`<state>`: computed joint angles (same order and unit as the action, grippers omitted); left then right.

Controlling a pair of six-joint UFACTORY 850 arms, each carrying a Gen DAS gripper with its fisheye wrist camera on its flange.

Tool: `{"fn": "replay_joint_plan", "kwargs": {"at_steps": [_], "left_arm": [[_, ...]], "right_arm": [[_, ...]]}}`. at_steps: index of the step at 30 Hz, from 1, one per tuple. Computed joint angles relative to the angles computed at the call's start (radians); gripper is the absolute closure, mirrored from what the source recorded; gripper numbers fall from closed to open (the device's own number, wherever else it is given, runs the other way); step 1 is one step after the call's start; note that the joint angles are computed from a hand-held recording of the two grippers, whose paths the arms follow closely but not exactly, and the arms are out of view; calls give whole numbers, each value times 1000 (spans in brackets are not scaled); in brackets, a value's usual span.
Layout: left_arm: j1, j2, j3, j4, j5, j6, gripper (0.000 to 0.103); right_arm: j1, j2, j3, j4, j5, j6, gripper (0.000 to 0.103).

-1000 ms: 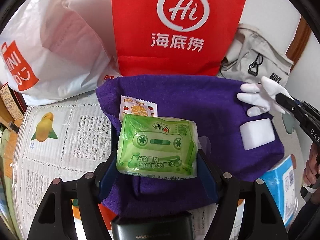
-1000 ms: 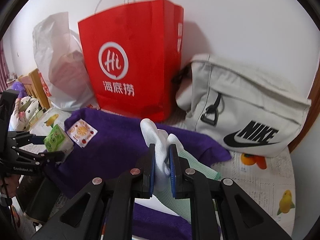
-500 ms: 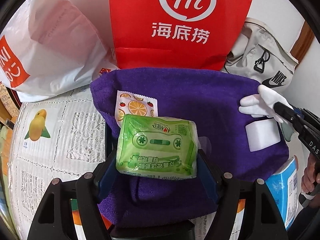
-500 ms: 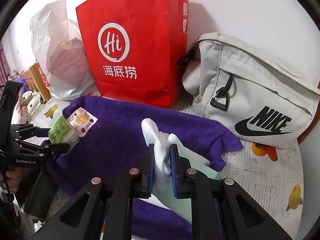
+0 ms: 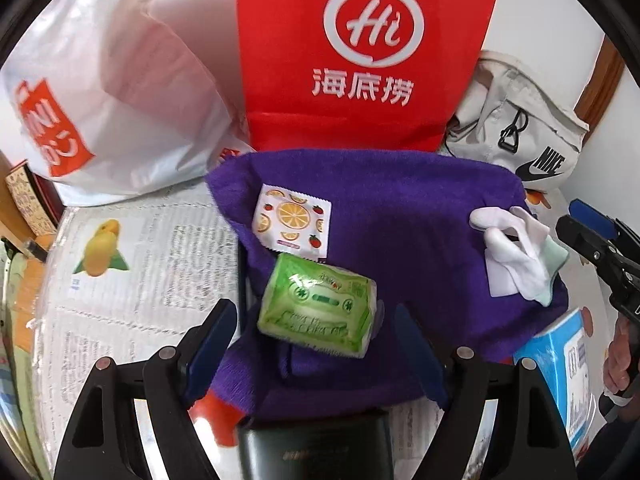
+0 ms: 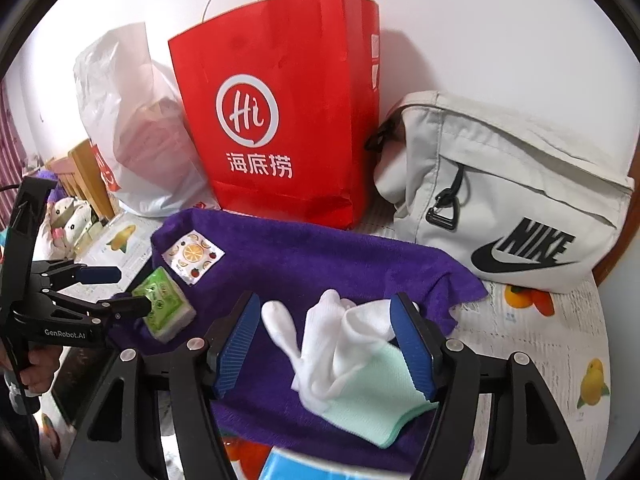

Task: Organize soft objects
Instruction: 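Open the left gripper to drop the wipe pack while the right gripper releases the gloves, then move the left gripper back toward the dark green box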

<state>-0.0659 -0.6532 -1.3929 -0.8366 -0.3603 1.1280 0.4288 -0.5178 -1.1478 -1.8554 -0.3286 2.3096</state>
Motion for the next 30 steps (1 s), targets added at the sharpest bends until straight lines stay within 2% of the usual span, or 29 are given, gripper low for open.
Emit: {"fn": "replay_joint_plan", "kwargs": {"at_steps": [4, 14, 17, 22, 30], "left_arm": [[26, 70, 75, -119, 22, 122, 23], [126, 236, 268, -306, -31, 331, 23], [149, 281, 331, -339, -40, 380, 23], [186, 353, 440, -427, -43, 509, 23], [237, 382, 533, -525, -49, 646, 23]], "right_arm": [[32, 50, 50, 17, -33, 33, 33], [149, 191, 198, 23, -85, 182, 32], [206, 220, 234, 87, -112, 166, 30], [299, 232, 277, 169, -138, 159, 27], [390, 189, 295, 54, -102, 342, 27]]}}
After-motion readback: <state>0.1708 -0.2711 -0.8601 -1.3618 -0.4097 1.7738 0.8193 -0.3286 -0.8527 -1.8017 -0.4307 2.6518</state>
